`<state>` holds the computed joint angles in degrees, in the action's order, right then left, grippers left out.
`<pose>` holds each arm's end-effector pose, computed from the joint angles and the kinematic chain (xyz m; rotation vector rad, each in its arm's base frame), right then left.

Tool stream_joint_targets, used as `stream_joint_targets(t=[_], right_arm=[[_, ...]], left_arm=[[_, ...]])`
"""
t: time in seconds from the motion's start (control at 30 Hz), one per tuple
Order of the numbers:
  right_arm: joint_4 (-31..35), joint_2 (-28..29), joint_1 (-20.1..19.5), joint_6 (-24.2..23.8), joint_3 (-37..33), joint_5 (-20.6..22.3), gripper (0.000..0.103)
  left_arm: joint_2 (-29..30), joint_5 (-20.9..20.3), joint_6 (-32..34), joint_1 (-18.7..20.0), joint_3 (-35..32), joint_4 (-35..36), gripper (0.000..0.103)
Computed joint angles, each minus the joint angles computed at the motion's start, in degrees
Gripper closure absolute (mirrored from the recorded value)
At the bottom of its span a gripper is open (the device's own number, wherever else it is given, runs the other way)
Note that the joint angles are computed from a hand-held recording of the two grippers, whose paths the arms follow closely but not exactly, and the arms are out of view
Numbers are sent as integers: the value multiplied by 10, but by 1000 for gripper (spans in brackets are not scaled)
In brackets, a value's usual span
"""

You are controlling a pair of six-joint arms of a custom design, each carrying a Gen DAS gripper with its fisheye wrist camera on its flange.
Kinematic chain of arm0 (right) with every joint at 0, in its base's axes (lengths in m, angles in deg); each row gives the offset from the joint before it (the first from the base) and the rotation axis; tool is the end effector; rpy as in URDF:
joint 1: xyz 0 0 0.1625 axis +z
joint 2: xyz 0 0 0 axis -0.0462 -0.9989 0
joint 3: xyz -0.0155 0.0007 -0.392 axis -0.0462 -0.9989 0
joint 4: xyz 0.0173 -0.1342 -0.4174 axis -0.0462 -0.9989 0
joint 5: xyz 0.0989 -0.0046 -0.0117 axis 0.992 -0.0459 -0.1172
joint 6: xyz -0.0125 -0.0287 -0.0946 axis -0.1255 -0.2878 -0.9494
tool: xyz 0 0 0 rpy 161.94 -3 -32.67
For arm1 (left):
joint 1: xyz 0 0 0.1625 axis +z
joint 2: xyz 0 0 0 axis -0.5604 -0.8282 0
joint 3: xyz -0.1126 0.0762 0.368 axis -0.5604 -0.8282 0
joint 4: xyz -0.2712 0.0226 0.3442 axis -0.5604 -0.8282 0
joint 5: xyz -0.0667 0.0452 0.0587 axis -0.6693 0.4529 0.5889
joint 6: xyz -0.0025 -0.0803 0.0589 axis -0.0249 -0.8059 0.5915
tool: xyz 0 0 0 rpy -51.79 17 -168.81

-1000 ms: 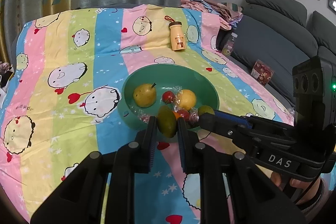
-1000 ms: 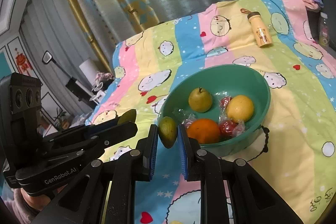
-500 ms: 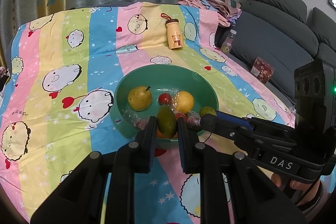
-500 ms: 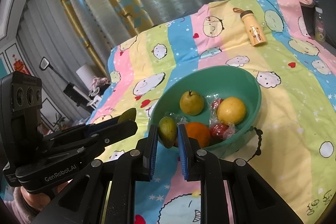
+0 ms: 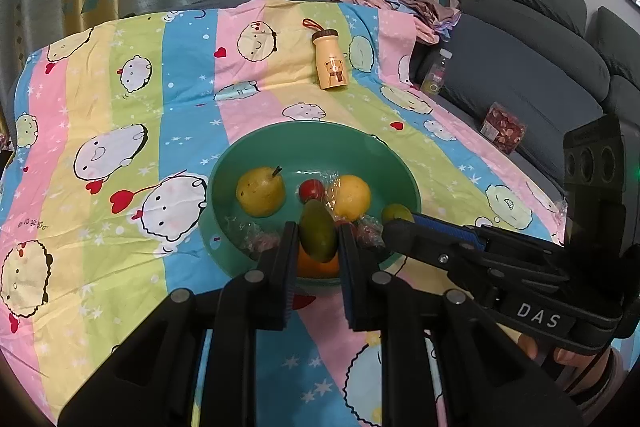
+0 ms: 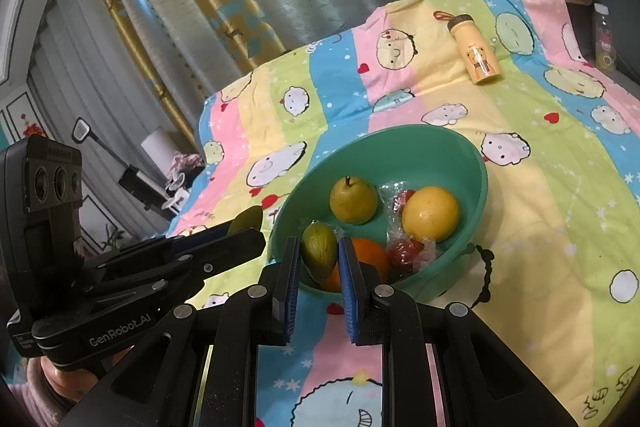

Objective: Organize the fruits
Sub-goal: 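Lower both held green fruits down into the green basin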

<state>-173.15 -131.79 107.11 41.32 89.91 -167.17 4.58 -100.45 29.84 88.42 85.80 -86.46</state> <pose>0.2927 -0.6305 0.1011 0.7397 -2.7586 1.0866 -0.2135 -0.6278 0.2642 0.7117 2.4186 -0.9008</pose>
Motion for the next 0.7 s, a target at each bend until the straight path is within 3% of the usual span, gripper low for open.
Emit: stream_joint_targets(t=[0.7], right_arm=[[18, 18, -12, 0, -36, 3, 82]], left_arm=[[43, 0, 8, 15, -50, 21, 84]])
